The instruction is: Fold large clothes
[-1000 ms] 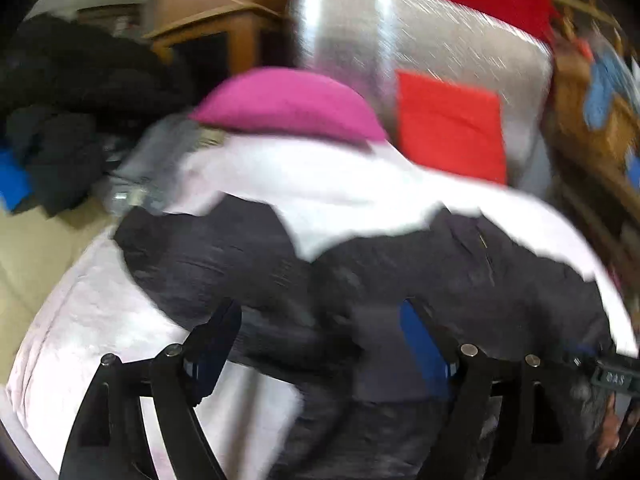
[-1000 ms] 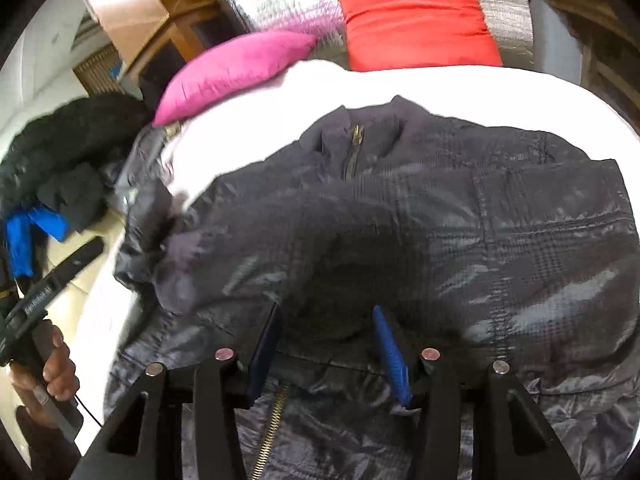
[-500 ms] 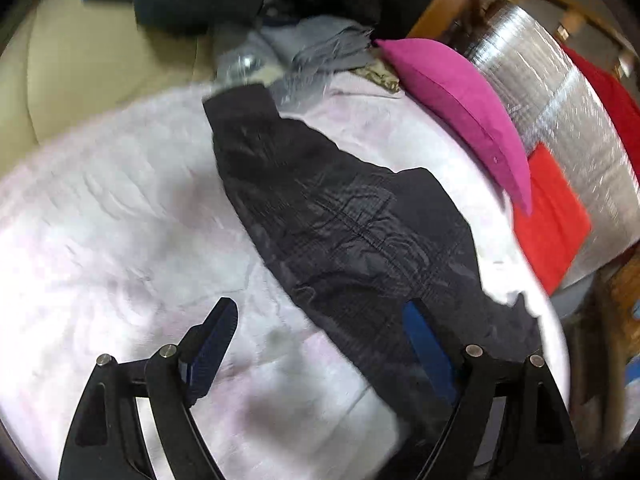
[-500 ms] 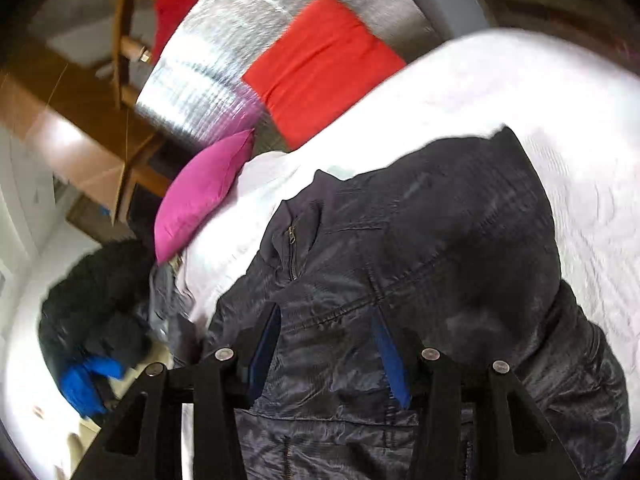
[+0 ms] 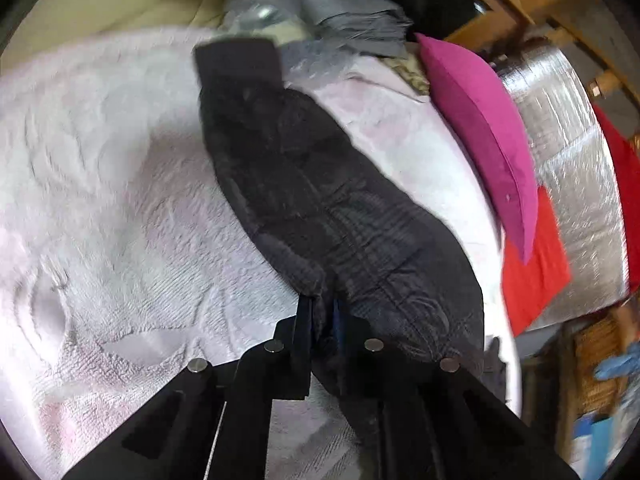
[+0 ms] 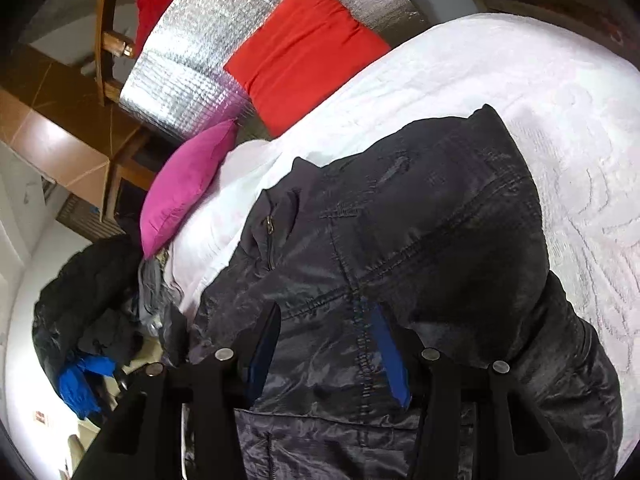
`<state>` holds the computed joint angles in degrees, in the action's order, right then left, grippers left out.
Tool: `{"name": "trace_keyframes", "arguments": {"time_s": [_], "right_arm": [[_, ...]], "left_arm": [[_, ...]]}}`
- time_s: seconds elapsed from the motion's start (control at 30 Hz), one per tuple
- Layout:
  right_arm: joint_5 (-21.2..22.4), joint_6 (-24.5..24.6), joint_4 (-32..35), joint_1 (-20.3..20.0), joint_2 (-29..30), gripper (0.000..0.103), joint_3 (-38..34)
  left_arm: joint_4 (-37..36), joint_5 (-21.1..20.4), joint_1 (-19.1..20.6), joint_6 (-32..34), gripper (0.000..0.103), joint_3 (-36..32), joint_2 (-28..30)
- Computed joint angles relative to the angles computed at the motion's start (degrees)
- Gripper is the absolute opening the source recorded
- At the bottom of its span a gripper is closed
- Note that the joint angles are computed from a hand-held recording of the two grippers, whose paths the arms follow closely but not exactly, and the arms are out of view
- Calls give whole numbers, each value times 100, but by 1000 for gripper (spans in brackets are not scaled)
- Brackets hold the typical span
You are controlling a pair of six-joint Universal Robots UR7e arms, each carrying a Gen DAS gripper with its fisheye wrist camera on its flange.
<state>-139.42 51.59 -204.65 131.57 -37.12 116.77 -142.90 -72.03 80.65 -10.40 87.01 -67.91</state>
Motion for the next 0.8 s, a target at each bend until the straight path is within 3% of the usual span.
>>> {"name": "trace_keyframes", "arguments": {"time_s": [0.13,0.3,0.67,0.8], "right_arm": [[-13,0,203,-19,-6,52,-21],[-94,22,411,50,-9,52,-94],[-160,42,509,207,-37,52,-112],[-102,101,718,239,-86,52,-113]], "left_arm": [[-759,508,-550,948,5,548,-272],[-980,424,-1150,1642,5,1316,-826],[-852,395,-2314,2377,4,2952,-1863],[-880,803,-2812,2676,4,3659,-2098]]}}
